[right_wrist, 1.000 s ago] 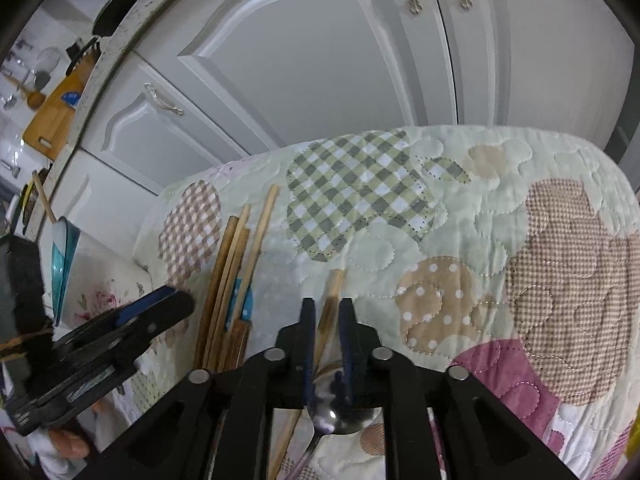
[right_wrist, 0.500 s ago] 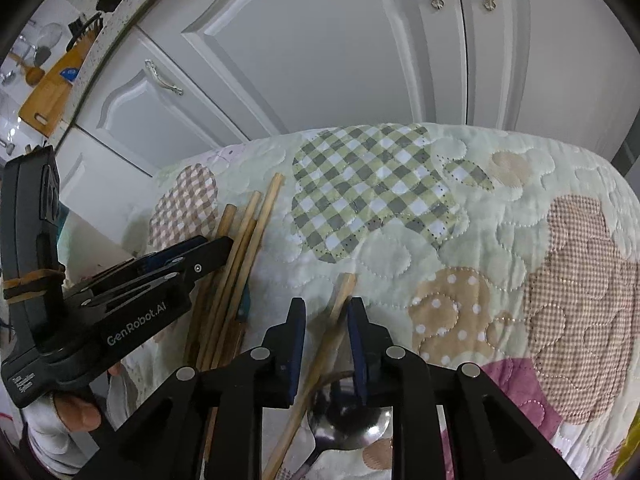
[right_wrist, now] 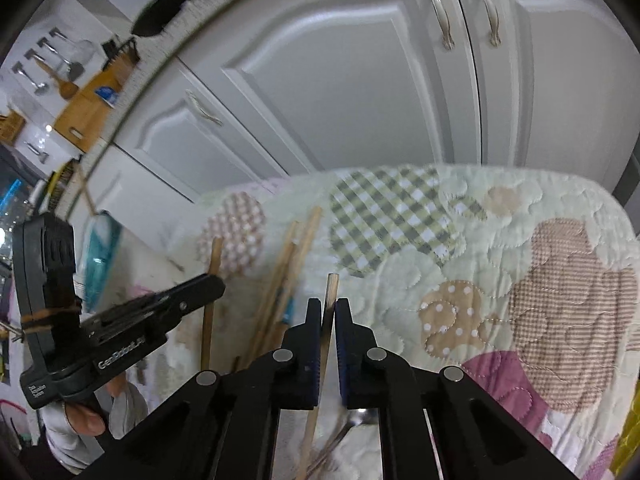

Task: Organize utensils
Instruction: 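Carry both chopsticks up to the teal-lidded holder with both tools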

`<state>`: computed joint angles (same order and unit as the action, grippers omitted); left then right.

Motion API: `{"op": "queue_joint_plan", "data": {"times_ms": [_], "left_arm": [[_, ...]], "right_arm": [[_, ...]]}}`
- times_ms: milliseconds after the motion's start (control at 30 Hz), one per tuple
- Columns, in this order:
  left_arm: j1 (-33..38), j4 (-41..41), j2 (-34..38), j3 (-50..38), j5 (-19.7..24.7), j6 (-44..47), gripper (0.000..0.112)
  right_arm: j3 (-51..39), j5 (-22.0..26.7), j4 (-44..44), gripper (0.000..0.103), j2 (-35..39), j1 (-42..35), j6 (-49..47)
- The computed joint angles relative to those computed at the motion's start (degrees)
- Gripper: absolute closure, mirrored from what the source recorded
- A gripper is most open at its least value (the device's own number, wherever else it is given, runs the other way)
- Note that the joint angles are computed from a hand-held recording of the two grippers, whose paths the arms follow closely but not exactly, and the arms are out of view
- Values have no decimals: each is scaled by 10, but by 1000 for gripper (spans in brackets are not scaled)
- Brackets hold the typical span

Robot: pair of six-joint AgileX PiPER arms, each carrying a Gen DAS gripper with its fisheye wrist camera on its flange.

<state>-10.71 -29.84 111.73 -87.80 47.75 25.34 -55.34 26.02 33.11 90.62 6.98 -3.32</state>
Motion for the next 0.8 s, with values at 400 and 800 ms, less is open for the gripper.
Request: {"op": "queue_joint_plan", "data": {"times_ms": [400, 800], "left_arm": [[111, -118, -151, 83, 80, 123, 106], [253, -191, -201, -14, 202, 150, 106]], "right_arm": [[-20, 32, -139, 98, -127, 77, 140], [-143, 77, -281, 98, -122, 165, 248]]}}
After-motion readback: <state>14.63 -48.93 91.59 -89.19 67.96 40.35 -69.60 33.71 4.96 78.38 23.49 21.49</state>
